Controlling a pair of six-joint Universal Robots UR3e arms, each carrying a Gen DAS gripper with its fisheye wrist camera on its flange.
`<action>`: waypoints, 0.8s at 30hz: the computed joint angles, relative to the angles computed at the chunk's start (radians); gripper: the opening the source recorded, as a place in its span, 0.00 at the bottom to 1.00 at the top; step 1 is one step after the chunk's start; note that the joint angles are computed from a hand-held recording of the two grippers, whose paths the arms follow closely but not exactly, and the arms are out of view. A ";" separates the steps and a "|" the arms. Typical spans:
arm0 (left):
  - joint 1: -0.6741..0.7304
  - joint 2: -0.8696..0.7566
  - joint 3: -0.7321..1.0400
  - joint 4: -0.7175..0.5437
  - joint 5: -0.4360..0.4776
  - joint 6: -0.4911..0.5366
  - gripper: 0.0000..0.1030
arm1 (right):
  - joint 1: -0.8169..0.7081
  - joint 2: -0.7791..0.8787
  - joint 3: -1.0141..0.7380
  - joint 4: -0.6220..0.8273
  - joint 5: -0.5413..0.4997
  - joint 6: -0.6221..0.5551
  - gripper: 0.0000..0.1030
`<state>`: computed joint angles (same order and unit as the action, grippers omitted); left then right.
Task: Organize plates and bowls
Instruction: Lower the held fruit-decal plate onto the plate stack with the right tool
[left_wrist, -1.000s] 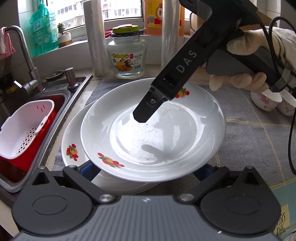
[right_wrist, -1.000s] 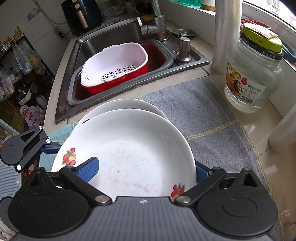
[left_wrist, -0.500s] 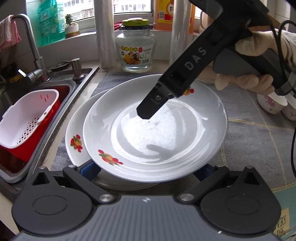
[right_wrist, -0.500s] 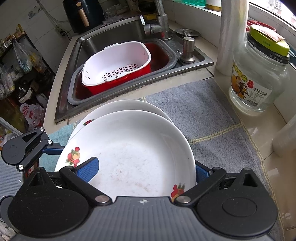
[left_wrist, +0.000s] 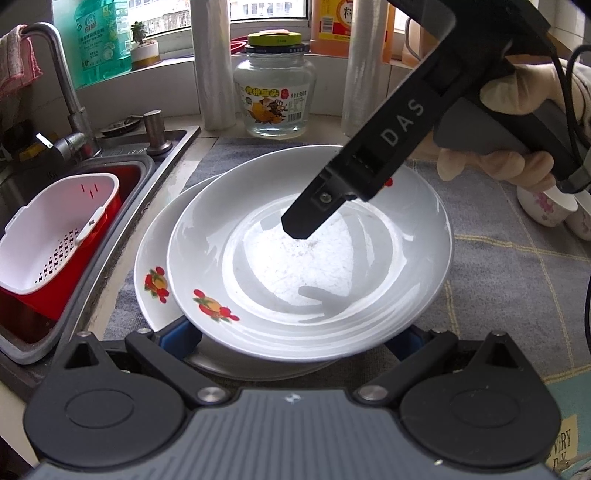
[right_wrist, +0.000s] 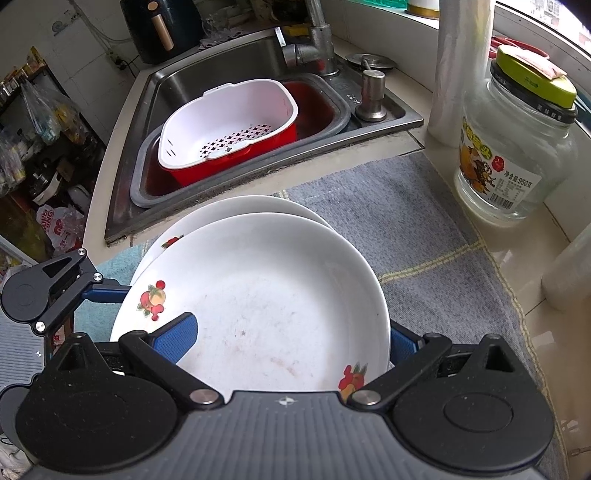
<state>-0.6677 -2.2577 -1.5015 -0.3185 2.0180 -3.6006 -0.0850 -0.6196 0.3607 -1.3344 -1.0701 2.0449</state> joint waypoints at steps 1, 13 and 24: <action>0.002 0.004 -0.002 -0.004 -0.005 0.003 0.98 | 0.000 0.001 -0.001 0.000 0.000 0.000 1.00; 0.024 0.038 -0.020 -0.032 -0.052 0.037 0.98 | -0.005 -0.015 0.024 -0.007 -0.001 -0.001 1.00; 0.046 0.062 -0.027 -0.069 -0.092 0.083 0.98 | -0.010 -0.035 0.054 -0.011 -0.002 0.001 1.00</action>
